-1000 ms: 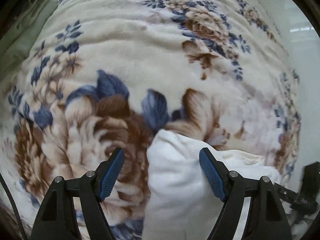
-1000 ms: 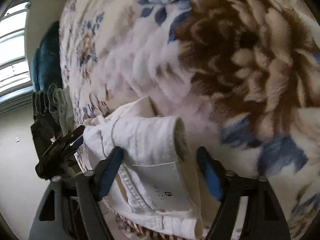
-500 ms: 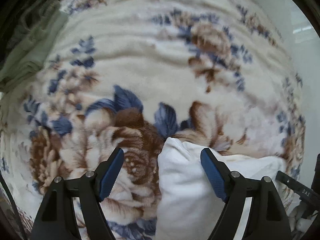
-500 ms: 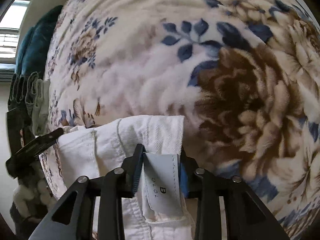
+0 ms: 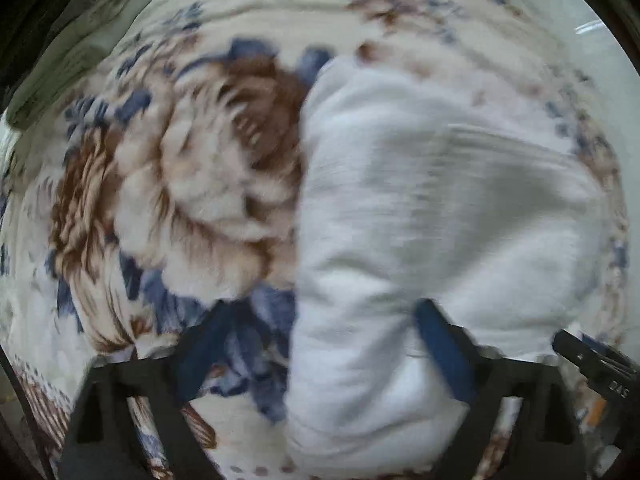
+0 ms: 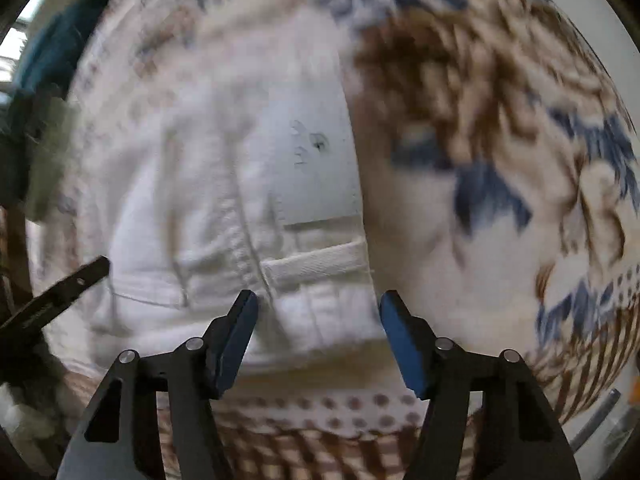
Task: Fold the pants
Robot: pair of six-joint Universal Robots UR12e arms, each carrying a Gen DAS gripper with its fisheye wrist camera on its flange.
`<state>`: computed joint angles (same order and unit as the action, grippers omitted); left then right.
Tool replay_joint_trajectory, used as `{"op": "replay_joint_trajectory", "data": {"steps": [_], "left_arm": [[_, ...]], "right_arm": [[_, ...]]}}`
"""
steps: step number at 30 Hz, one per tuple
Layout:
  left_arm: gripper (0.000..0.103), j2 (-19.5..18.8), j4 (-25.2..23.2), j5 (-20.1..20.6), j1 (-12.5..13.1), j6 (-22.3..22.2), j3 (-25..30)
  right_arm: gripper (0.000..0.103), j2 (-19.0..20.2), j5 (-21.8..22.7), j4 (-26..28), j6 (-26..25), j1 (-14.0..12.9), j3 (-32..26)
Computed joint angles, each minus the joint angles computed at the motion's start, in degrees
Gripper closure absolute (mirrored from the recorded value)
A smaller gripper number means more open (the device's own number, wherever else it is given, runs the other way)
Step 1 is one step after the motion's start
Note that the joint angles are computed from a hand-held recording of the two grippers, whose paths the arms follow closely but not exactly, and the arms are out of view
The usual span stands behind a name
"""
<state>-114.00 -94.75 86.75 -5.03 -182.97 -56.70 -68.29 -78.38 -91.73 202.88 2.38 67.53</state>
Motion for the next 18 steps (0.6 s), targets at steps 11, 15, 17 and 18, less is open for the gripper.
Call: {"op": "replay_joint_trajectory", "data": {"steps": [11,15,17,18], "left_arm": [[0.002,-6.0,0.5,-5.4,3.2,1.0,13.6],[0.002,-12.0,-0.8,-9.1,4.0,14.0,21.6],[0.002,-16.2,-7.7,-9.9,3.5,24.6,28.3],[0.002,-17.9,-11.0,-10.5,3.2,29.4,31.2]], "right_arm": [[0.023,2.1,8.4,1.6,1.6,-1.9,-7.5],[0.023,9.9,8.0,4.8,-8.8,0.8,-21.1],[0.022,14.3,9.4,7.6,-10.5,1.5,-27.9],[0.022,15.9,9.1,8.4,-10.3,1.8,-30.2]]}}
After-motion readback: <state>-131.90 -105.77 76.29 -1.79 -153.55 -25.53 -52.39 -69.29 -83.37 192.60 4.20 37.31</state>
